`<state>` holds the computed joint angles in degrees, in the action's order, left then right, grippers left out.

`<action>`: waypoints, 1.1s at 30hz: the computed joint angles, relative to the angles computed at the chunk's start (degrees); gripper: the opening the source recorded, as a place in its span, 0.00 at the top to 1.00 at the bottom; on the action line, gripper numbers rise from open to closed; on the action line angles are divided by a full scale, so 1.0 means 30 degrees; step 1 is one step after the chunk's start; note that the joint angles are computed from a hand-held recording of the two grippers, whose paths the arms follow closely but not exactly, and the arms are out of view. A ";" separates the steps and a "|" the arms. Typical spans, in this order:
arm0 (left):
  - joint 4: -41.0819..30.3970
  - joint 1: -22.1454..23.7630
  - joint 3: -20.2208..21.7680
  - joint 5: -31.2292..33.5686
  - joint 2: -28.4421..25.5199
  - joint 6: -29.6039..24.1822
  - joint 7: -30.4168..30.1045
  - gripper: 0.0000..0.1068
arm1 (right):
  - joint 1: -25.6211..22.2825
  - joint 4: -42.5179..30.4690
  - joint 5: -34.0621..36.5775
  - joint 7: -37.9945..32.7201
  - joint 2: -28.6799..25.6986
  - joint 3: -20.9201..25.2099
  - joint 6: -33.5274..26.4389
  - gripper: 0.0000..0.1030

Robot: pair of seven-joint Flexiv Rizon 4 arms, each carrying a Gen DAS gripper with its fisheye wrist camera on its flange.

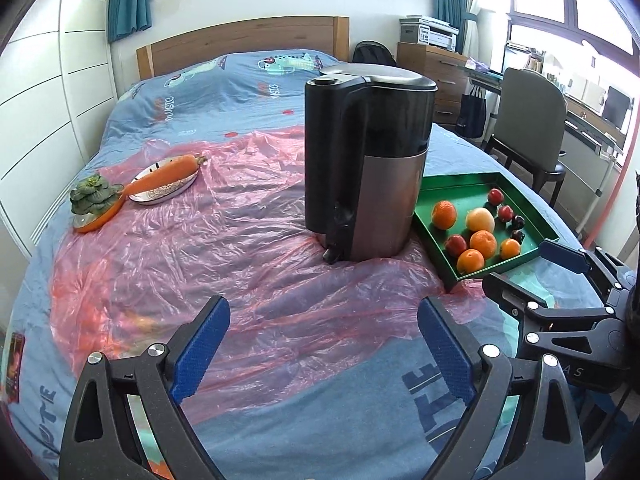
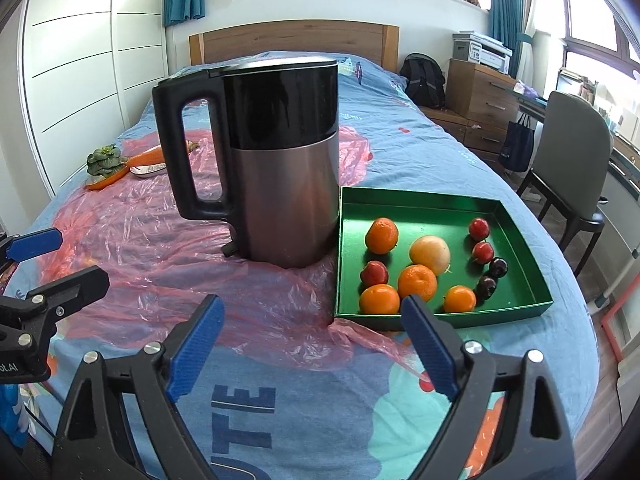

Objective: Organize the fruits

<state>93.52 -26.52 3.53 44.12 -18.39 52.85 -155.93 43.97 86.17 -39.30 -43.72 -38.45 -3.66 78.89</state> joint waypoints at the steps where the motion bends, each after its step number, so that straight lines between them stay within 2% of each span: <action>1: 0.0009 -0.0037 0.0025 0.0035 0.0050 -0.0110 -0.0076 0.14 | 0.0100 0.0040 -0.0065 0.0101 0.0030 -0.0113 -0.0004 0.00; 15: 0.0138 -0.0013 -0.0221 0.0475 0.0331 -0.1126 -0.0989 0.13 | 0.0537 0.0546 -0.1587 0.2051 0.0404 -0.1306 0.0171 0.00; 28: 0.0182 0.0124 -0.0334 0.0401 0.0299 -0.0881 -0.0820 0.13 | 0.0267 0.0622 -0.2538 0.3094 0.0439 -0.1363 0.0160 0.00; 33: 0.0336 0.0163 -0.0256 0.0271 0.0408 -0.0852 -0.0974 0.13 | 0.0009 0.0400 -0.2475 0.2675 0.0326 -0.0939 0.0042 0.00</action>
